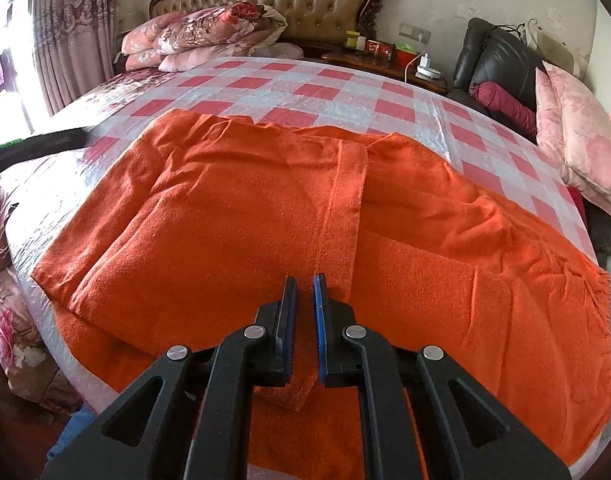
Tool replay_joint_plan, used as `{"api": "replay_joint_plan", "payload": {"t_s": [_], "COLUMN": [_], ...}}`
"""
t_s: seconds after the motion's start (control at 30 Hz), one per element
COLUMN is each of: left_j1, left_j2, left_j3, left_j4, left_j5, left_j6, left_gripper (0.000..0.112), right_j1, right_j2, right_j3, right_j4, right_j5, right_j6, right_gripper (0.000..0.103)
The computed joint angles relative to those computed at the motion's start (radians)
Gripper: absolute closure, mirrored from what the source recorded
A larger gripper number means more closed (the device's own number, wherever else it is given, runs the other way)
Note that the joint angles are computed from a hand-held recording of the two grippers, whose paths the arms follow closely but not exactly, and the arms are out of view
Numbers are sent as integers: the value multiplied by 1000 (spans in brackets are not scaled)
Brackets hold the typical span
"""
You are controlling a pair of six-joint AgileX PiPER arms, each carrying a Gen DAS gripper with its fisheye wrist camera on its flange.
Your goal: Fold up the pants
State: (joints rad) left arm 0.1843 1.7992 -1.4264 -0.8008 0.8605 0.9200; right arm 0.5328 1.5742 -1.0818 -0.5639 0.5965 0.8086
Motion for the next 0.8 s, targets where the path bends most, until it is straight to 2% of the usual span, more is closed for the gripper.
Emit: {"api": "replay_joint_plan", "payload": {"t_s": [0.1, 0.17, 0.2, 0.23, 0.27, 0.3, 0.43, 0.47, 0.5, 0.53, 0.57, 0.63, 0.7, 0.73, 0.8], "left_j1": [-33, -38, -37, -41, -59, -92, -283, -323, -346, -346, -330, -298, -273, -278, -318], "left_j2": [221, 281, 309, 326, 318, 287, 112, 93, 87, 80, 56, 5, 3, 22, 76], "left_j3": [-294, -393, -442, -461, -464, -446, -193, -134, -103, -92, -64, -47, -83, -104, -143], "left_j4": [68, 75, 79, 78, 118, 197, 597, 697, 788, 838, 848, 749, 580, 552, 615], "left_j5": [184, 251, 293, 313, 293, 232, -148, -227, -266, -272, -314, -344, -316, -298, -275], "left_j6": [-176, -190, -205, -207, -211, -223, -323, -369, -442, -492, -533, -515, -379, -315, -300], "left_gripper": [71, 69, 78, 102, 102, 102, 102, 94, 87, 68, 55, 54, 54, 54, 54], "right_j1": [-24, -38, -39, -40, -39, -36, -18, -9, -7, -6, -11, -22, -23, -20, -14], "right_j2": [-8, -13, -16, -17, -17, -15, -6, -2, -2, -4, -8, -16, -13, -10, -9], "right_j3": [6, 11, 15, 15, 16, 15, 7, 4, 4, 7, 14, 25, 17, 12, 14], "right_j4": [59, 96, 103, 109, 104, 100, 54, 34, 25, 24, 33, 52, 59, 55, 36], "right_j5": [-26, -41, -46, -46, -47, -44, -24, -14, -12, -14, -23, -43, -35, -28, -27], "right_j6": [-56, -88, -93, -101, -101, -103, -69, -50, -42, -38, -43, -56, -63, -60, -45], "right_gripper": [96, 96, 96, 96, 96, 96, 96, 96, 96, 96, 96, 96, 95, 95, 94]}}
